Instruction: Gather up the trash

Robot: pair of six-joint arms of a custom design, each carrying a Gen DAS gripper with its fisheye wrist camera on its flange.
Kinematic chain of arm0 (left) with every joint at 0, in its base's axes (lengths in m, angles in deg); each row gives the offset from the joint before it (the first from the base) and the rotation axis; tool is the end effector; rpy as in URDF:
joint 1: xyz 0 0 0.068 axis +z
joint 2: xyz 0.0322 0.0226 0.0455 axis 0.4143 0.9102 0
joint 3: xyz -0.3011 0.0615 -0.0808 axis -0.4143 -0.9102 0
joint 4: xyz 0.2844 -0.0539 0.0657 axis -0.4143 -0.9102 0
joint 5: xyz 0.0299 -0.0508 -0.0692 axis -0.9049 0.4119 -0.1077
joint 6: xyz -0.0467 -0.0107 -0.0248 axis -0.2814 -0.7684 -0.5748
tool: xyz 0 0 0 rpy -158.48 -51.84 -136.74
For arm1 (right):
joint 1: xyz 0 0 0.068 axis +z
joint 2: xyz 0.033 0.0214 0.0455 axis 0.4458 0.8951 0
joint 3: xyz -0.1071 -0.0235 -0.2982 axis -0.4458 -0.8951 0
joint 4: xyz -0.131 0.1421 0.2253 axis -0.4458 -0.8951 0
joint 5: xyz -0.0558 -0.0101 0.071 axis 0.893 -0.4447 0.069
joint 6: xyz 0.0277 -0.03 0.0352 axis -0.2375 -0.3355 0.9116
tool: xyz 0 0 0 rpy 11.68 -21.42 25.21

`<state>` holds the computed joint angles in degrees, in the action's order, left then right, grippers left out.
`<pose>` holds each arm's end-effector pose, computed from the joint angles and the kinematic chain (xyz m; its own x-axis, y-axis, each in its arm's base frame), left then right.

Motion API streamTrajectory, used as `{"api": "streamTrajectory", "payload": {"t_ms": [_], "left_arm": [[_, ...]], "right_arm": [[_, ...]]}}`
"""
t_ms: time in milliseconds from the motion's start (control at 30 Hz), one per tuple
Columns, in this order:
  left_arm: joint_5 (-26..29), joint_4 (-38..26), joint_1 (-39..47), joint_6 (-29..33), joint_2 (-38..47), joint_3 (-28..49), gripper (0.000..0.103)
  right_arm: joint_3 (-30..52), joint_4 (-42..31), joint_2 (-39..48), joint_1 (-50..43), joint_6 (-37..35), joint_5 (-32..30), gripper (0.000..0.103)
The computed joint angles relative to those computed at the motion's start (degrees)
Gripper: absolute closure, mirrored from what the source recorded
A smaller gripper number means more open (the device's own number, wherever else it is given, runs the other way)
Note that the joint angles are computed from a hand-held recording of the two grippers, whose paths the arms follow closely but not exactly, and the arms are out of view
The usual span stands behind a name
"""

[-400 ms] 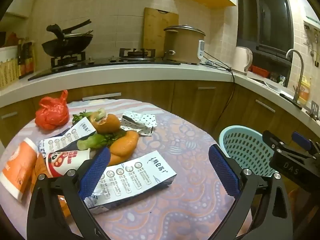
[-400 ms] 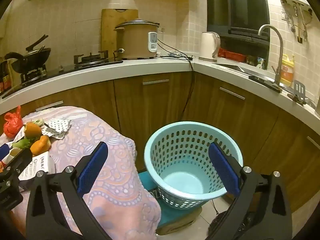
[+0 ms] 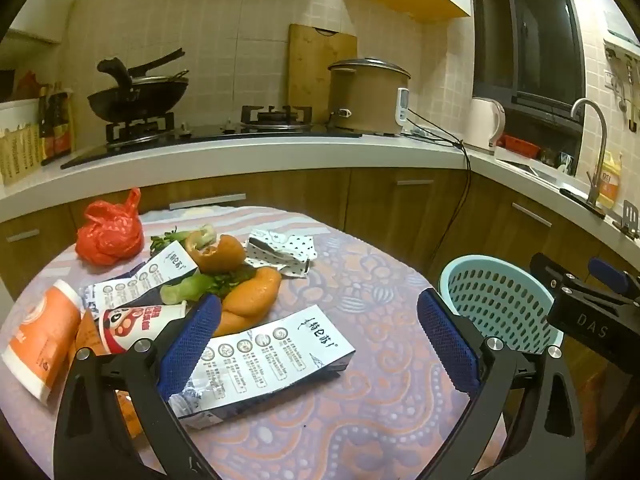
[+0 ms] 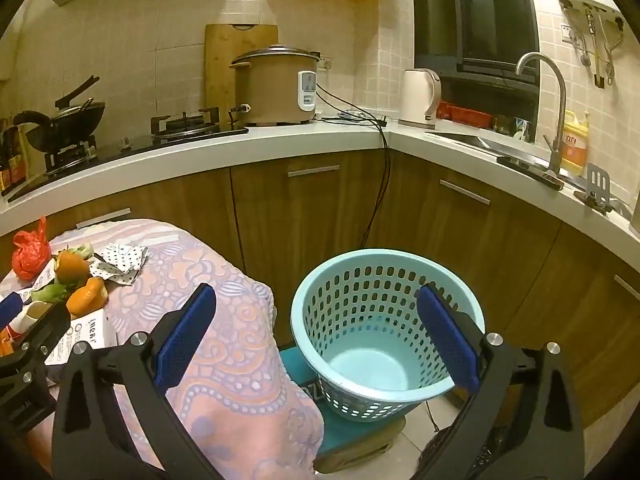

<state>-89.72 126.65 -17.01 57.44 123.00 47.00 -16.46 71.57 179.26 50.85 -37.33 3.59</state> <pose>0.2634 -0.2055 0.0953 -0.4486 -0.0487 -0.8924 -0.0004 0.9985 -0.0542 0.2851 0.1110 0.0939 -0.4416 0.0639 -0.8950 0.1226 0.9924 0.0103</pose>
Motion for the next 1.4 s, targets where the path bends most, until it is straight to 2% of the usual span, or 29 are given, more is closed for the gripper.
{"api": "streamTrajectory", "payload": {"t_ms": [233,700,1400], "left_arm": [[-1.36,-0.48,-0.77,0.62,-0.06,0.29,0.008],[1.01,1.39,0.98,-0.62,-0.79,-1.20,0.008],[1.01,2.35,1.07,-0.37,-0.36,-1.50,0.008]], "right_arm": [[-0.50,-0.17,-1.01,0.02,0.02,0.44,0.008],[-0.04,-1.42,-1.28,0.27,0.69,1.09,0.008],[-0.07,-1.73,-0.73,0.02,1.16,0.55,0.008]]}}
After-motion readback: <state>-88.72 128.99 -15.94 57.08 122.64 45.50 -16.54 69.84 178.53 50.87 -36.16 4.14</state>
